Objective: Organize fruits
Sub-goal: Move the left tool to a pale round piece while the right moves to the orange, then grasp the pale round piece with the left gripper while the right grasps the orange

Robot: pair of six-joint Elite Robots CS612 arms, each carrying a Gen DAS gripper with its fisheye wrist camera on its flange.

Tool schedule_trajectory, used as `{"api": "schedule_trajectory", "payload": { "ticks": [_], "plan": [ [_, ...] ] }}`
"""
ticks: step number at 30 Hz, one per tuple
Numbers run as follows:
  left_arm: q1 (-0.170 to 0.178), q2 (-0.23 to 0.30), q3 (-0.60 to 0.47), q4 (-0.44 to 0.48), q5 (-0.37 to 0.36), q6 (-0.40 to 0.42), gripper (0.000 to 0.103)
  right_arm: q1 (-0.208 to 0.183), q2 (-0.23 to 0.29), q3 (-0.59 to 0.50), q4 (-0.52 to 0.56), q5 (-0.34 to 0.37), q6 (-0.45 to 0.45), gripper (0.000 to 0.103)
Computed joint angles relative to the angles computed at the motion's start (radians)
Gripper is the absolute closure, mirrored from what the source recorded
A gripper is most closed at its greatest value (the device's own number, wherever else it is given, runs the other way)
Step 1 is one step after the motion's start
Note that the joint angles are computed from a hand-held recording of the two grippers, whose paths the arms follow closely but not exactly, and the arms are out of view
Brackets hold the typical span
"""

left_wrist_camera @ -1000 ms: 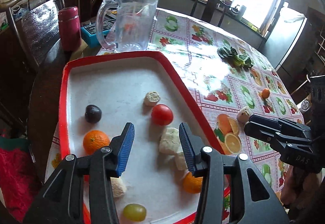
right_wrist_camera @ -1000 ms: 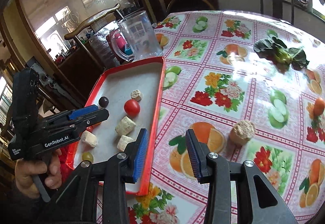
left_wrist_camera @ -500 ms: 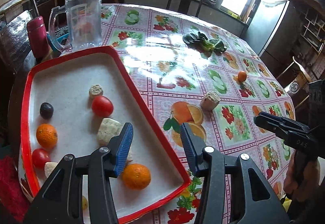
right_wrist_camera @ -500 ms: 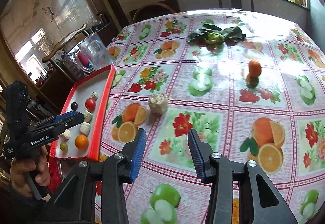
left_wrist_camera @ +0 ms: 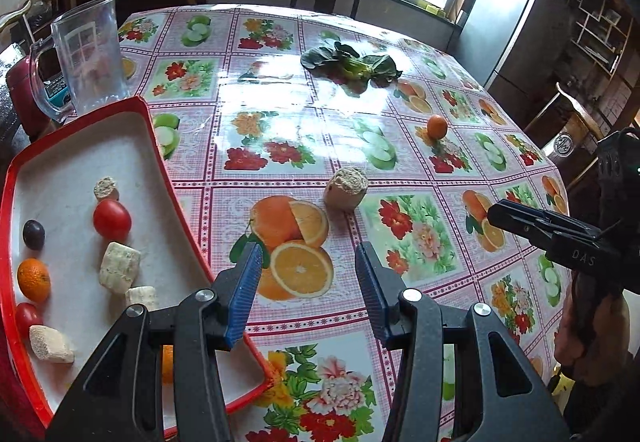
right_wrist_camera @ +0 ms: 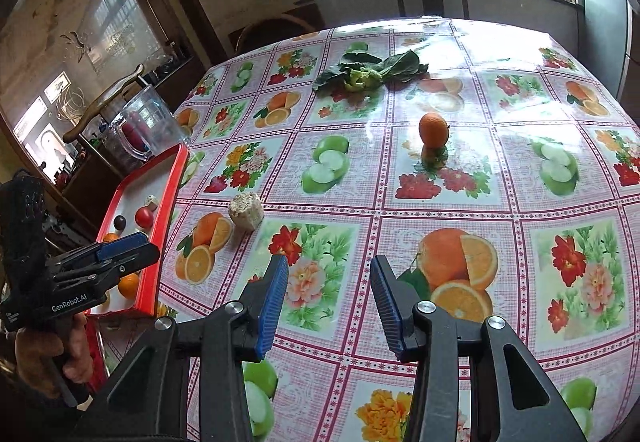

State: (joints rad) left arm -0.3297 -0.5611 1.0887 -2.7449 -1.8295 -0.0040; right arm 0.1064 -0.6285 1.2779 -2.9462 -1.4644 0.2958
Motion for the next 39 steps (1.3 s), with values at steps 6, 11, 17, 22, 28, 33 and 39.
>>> {"api": "schedule_trajectory", "payload": {
  "ticks": [6, 11, 17, 22, 28, 33, 39],
  "plan": [
    [-0.011, 0.010, -0.020, 0.024, 0.000, 0.011, 0.056, -0.008, 0.004, -0.006, 0.009, -0.002, -0.006, 0.058],
    [-0.019, 0.021, -0.039, 0.040, 0.001, 0.018, 0.056, -0.016, 0.014, -0.025, 0.026, -0.005, -0.015, 0.058],
    [-0.027, 0.045, -0.081, 0.072, 0.008, 0.018, 0.056, -0.026, 0.035, -0.060, 0.062, -0.013, -0.022, 0.058],
    [-0.028, 0.073, -0.128, 0.102, -0.003, 0.008, 0.056, -0.034, 0.060, -0.104, 0.098, -0.024, -0.030, 0.058],
    [-0.036, 0.111, -0.190, 0.136, -0.013, 0.016, 0.056, -0.048, 0.102, -0.177, 0.139, -0.026, -0.026, 0.058],
    [-0.044, 0.145, -0.248, 0.169, 0.013, 0.027, 0.056, -0.055, 0.144, -0.255, 0.174, -0.048, -0.029, 0.058],
    [-0.050, 0.173, -0.290, 0.172, 0.034, 0.056, 0.057, -0.064, 0.206, -0.375, 0.245, -0.076, -0.025, 0.058]
  ]
}}
